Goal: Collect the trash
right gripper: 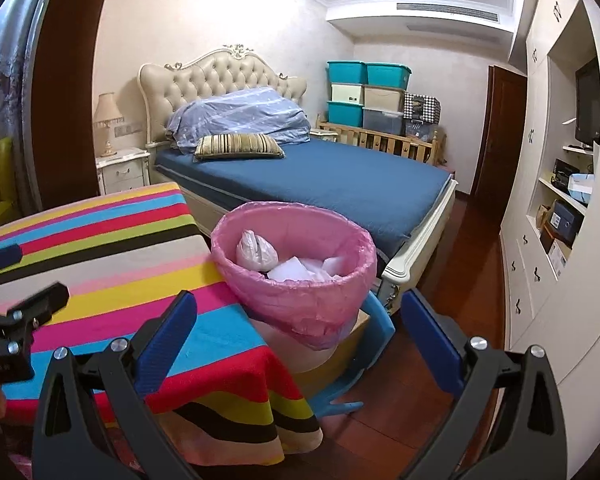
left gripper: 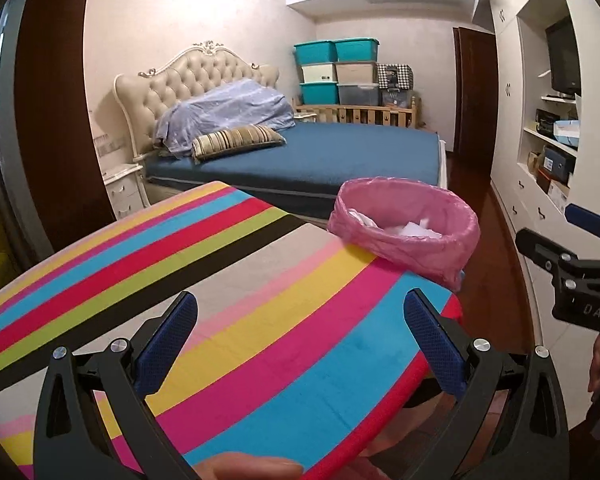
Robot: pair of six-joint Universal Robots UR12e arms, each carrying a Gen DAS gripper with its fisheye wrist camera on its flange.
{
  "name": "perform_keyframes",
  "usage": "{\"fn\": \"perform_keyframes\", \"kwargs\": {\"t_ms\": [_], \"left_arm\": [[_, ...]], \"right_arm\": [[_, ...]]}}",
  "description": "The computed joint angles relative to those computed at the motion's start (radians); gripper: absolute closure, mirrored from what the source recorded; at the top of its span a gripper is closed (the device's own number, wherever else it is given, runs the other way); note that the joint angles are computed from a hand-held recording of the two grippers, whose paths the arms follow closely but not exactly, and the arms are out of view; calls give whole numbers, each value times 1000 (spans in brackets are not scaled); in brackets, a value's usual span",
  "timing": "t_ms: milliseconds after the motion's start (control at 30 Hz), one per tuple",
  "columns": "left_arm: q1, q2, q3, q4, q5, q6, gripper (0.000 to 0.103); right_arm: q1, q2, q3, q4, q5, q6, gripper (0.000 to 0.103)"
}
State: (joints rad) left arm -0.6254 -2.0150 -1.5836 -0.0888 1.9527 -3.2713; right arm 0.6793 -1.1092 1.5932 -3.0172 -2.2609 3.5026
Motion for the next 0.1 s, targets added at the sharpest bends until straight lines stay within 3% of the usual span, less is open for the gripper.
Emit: {"fn": "perform_keyframes", "kwargs": {"t_ms": [100], "left_arm": [[-4, 2, -4, 18, -7, 24, 6]], "right_arm": [[1, 1, -3, 3, 2, 4, 4]]}}
